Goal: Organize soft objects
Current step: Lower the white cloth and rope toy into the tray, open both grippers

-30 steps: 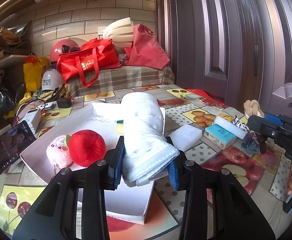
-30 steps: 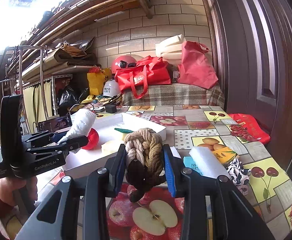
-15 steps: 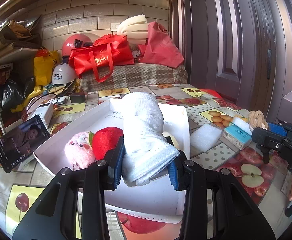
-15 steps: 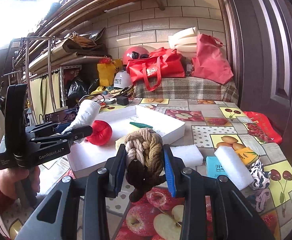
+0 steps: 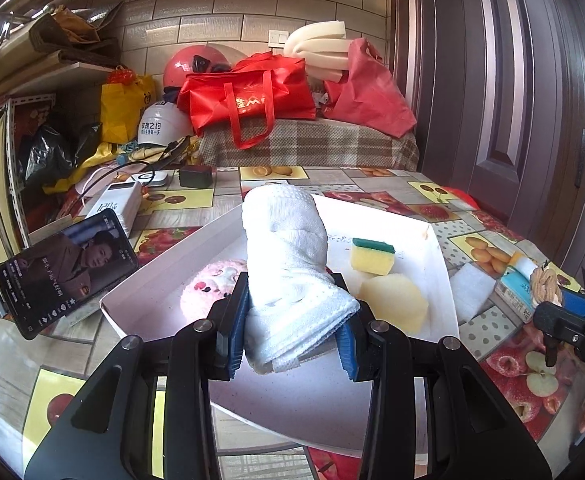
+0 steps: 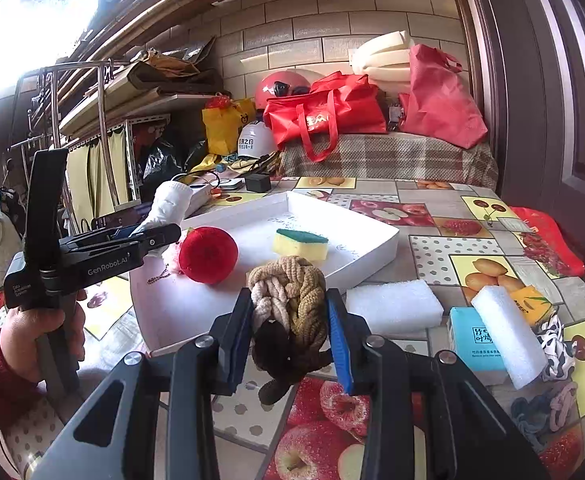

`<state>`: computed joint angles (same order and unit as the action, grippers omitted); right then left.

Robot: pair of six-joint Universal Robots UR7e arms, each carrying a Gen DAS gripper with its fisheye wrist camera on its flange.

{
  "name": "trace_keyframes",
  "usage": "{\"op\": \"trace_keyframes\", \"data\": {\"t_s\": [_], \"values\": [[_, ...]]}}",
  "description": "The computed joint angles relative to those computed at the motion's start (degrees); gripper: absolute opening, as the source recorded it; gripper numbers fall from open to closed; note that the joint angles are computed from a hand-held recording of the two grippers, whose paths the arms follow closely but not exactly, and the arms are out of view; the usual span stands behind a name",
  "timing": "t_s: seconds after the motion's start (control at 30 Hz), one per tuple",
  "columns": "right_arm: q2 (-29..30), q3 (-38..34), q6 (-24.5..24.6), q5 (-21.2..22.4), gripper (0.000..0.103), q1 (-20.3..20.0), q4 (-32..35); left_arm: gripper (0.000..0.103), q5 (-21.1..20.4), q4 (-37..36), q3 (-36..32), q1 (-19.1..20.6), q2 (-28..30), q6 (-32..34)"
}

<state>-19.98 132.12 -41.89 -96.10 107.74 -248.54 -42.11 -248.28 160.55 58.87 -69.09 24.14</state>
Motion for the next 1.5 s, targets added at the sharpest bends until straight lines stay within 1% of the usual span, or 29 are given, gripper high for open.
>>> {"op": "trace_keyframes", "data": {"t_s": [0.17, 0.33, 0.4, 0.53, 0.67, 0.77, 0.9, 1.03, 1.13, 1.17, 1.27, 1.4, 1.5], "values": [[0.77, -2.12, -0.50, -0.85, 0.036, 1.30, 2.50, 0.037, -0.61, 0.63, -2.55, 2.70, -0.77, 2.20], [1.85, -4.95, -1.00, -1.33, 0.035, 2.89, 5.28, 0.037, -2.17, 4.35, -5.15, 5.96, -3.15, 1.34], [2.24, -6.30, -0.72, -1.20, 0.035, 3.42, 6.67, 0.037, -2.92, 4.57, -6.04, 7.03, -3.47, 1.61], [2.77, -9.16, 0.69, -1.19, 0.035, 4.43, 10.84, 0.037, -3.50, 2.86, -7.78, 8.30, -2.78, 3.73], [3.06, -12.24, 3.08, -1.96, 0.035, 5.31, 15.76, 0.037, -3.50, 3.14, -10.58, 9.47, -1.61, 5.97], [3.45, -14.67, 4.68, -2.91, 0.035, 5.55, 17.91, 0.037, -3.53, 3.68, -12.03, 9.99, -1.04, 6.95], [4.22, -17.61, 7.05, -3.86, 0.035, 5.52, 18.27, 0.037, -5.11, 4.94, -12.74, 11.04, -1.53, 6.57], [4.66, -19.79, 8.82, -4.69, 0.035, 5.59, 19.57, 0.037, -6.89, 10.85, -13.75, 12.33, -3.19, 4.90], [4.73, -20.10, 8.50, -5.02, 0.035, 5.85, 20.27, 0.037, -7.32, 13.88, -14.41, 12.62, -3.57, 4.46], [4.82, -20.06, 8.16, -4.97, 0.037, 5.94, 20.06, 0.037, -7.26, 14.24, -14.53, 12.53, -3.50, 4.50], [4.89, -20.11, 7.80, -5.21, 0.037, 6.10, 20.02, 0.037, -7.24, 15.32, -14.84, 12.42, -3.42, 4.55], [4.81, -20.36, 8.29, -5.31, 0.037, 6.01, 20.29, 0.037, -7.66, 16.49, -15.11, 12.62, -3.68, 3.98], [4.73, -20.51, 8.79, -5.58, 0.037, 5.95, 20.72, 0.037, -7.60, 15.95, -15.04, 12.52, -3.57, 4.26]]}}
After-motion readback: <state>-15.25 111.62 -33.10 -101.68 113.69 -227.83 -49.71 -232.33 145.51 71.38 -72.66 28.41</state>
